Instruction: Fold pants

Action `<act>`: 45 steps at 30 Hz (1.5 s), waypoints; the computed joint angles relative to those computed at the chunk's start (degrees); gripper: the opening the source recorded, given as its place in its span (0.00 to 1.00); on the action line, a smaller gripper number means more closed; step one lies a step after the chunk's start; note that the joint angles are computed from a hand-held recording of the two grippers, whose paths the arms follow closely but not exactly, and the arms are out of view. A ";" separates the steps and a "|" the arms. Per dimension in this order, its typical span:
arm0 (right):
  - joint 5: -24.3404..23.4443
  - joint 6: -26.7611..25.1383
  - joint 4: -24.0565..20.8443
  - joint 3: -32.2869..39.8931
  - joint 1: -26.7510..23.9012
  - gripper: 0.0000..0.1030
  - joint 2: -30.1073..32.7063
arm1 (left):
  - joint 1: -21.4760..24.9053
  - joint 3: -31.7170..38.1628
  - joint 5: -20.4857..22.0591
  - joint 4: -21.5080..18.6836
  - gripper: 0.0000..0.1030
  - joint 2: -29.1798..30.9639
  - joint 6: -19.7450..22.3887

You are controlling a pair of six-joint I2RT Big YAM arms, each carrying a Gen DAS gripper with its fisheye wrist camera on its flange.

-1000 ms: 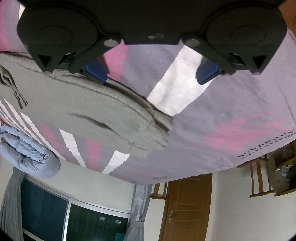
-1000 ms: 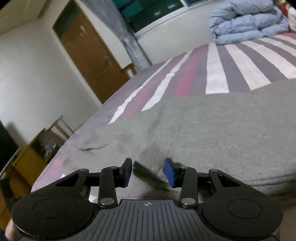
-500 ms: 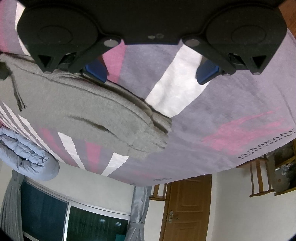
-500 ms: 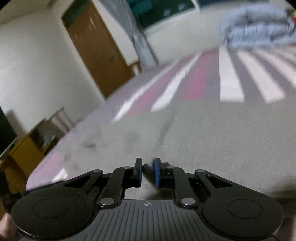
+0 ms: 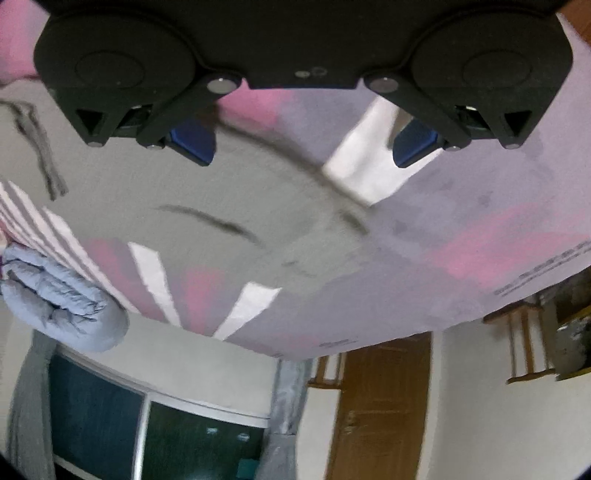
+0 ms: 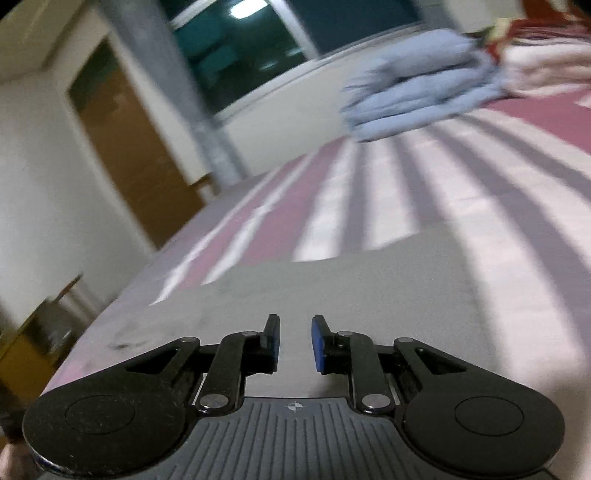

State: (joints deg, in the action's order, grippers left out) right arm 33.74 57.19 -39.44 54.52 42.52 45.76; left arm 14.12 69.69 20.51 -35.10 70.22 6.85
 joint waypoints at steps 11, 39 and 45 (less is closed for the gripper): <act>-4.53 4.46 -11.48 0.33 -3.62 0.19 0.43 | -7.21 5.60 -4.71 -1.06 0.94 4.90 0.16; 3.52 -0.17 -6.94 -4.44 -1.52 0.59 -7.49 | 4.47 5.68 12.59 -4.42 0.80 7.58 -14.19; 5.86 1.60 -7.43 -3.83 0.18 0.59 -7.62 | 7.35 6.28 24.20 3.80 0.77 13.26 -27.33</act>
State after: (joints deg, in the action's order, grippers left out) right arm 39.60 58.79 -46.88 50.69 42.70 38.14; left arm 21.48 75.97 44.70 -31.31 83.48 -20.48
